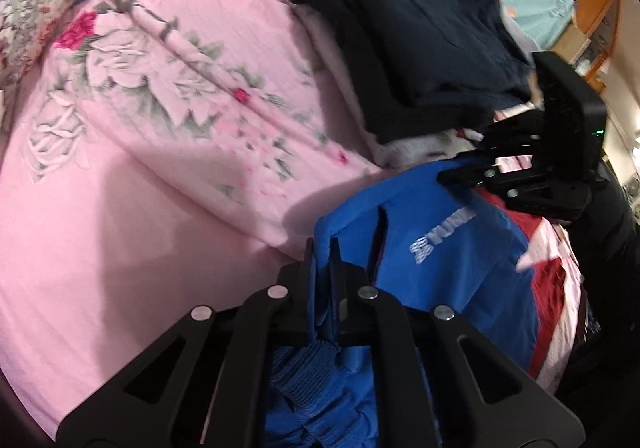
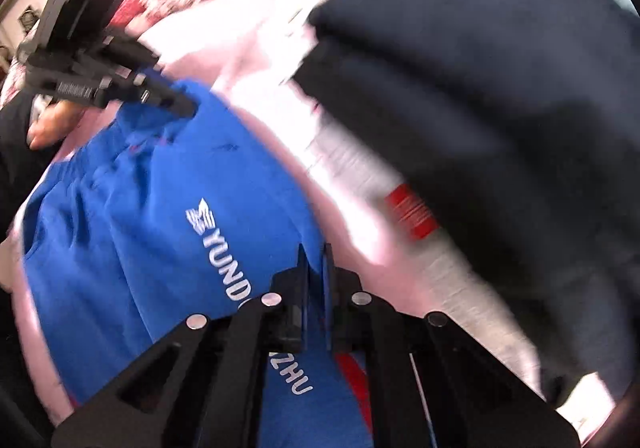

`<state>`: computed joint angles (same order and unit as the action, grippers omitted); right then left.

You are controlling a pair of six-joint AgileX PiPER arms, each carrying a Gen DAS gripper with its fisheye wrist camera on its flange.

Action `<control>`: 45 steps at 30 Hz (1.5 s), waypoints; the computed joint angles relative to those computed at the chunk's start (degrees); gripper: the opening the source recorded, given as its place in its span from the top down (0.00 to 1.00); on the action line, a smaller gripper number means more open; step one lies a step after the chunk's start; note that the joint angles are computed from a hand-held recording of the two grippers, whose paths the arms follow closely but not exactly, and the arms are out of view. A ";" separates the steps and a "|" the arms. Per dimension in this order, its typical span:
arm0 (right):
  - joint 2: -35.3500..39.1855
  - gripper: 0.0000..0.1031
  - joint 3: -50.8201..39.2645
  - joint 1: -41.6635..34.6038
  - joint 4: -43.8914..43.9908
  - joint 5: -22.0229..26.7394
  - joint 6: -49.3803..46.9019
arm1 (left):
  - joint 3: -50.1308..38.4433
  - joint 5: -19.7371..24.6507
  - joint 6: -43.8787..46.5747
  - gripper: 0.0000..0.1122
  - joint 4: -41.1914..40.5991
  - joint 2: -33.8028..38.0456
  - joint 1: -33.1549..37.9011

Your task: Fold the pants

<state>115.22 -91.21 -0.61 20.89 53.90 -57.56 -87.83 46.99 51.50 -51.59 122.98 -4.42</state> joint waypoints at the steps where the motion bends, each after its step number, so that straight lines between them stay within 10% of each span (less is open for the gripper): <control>1: -0.05 0.95 -0.25 0.07 0.85 -1.28 0.34 | -0.49 -0.72 -1.15 0.96 0.78 0.41 -0.26; 9: 1.51 0.95 2.55 3.61 -3.92 -8.78 7.99 | 0.38 -4.01 -4.02 0.97 4.20 -1.30 -2.16; 24: -38.37 0.94 37.30 -3.88 13.61 3.94 -1.82 | 47.65 -8.06 12.51 0.96 -6.18 -42.12 -0.45; 31: -50.48 0.94 58.24 8.87 13.27 -6.11 5.20 | 56.72 -10.63 12.44 0.96 -5.63 -46.34 -0.38; 39: -53.51 0.92 67.29 14.89 12.09 -14.96 12.21 | 59.93 -5.79 8.67 0.75 -2.84 -53.52 3.13; 41: -54.51 0.89 66.98 16.78 9.53 -14.84 15.77 | 61.01 -3.90 6.40 0.26 -1.62 -58.95 4.57; 45: -57.29 0.70 63.52 13.08 12.37 -4.60 13.45 | 61.99 4.52 7.26 0.17 -3.57 -70.42 12.49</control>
<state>57.94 -27.69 12.46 33.26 49.30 -44.11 -25.84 51.50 58.77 -55.16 52.56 8.06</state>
